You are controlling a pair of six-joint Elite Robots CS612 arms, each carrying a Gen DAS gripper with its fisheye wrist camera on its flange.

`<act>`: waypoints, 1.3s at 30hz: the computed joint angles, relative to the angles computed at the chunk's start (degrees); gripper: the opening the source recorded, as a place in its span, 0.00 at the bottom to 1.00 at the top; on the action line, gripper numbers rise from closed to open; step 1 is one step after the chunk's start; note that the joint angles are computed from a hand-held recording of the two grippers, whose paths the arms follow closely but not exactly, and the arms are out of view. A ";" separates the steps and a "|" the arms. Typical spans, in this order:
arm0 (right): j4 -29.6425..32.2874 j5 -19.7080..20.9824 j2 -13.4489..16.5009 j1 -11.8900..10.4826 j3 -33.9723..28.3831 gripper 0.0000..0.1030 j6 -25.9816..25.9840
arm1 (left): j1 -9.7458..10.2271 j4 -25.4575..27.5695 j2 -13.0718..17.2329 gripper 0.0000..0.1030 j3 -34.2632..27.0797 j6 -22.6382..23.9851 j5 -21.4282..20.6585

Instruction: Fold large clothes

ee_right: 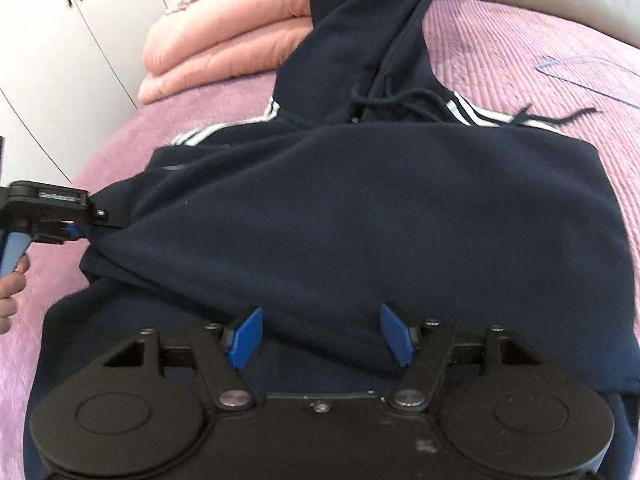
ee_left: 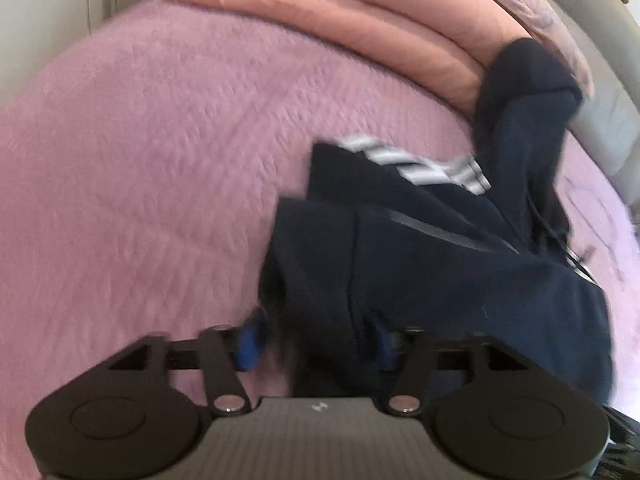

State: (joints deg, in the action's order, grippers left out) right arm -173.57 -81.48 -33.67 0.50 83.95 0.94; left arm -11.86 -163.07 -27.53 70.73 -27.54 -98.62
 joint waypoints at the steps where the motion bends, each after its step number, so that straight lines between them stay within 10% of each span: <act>1: 0.22 -0.52 -0.49 0.12 0.78 0.76 -0.14 | 0.51 0.04 -0.41 0.89 0.90 0.21 -2.52; 4: -0.15 -2.01 -1.34 0.69 2.30 0.76 0.51 | 0.44 -2.95 -2.00 0.90 5.23 1.94 -3.72; 7: 3.20 -1.65 -2.48 0.69 3.28 0.76 4.21 | -1.35 -4.18 -4.11 0.69 9.88 5.39 4.48; 20: 2.34 -1.17 -7.48 -0.92 12.95 0.76 8.38 | -3.62 3.69 -10.78 0.84 19.40 0.15 12.55; 28: -6.63 -0.94 -9.63 -0.65 16.41 0.75 9.62 | -2.00 -7.29 -13.63 0.82 24.73 -3.69 4.77; 39: -7.18 -0.47 -7.90 -1.46 4.73 0.76 12.14 | -2.16 -2.91 -10.01 0.83 14.56 -2.15 1.91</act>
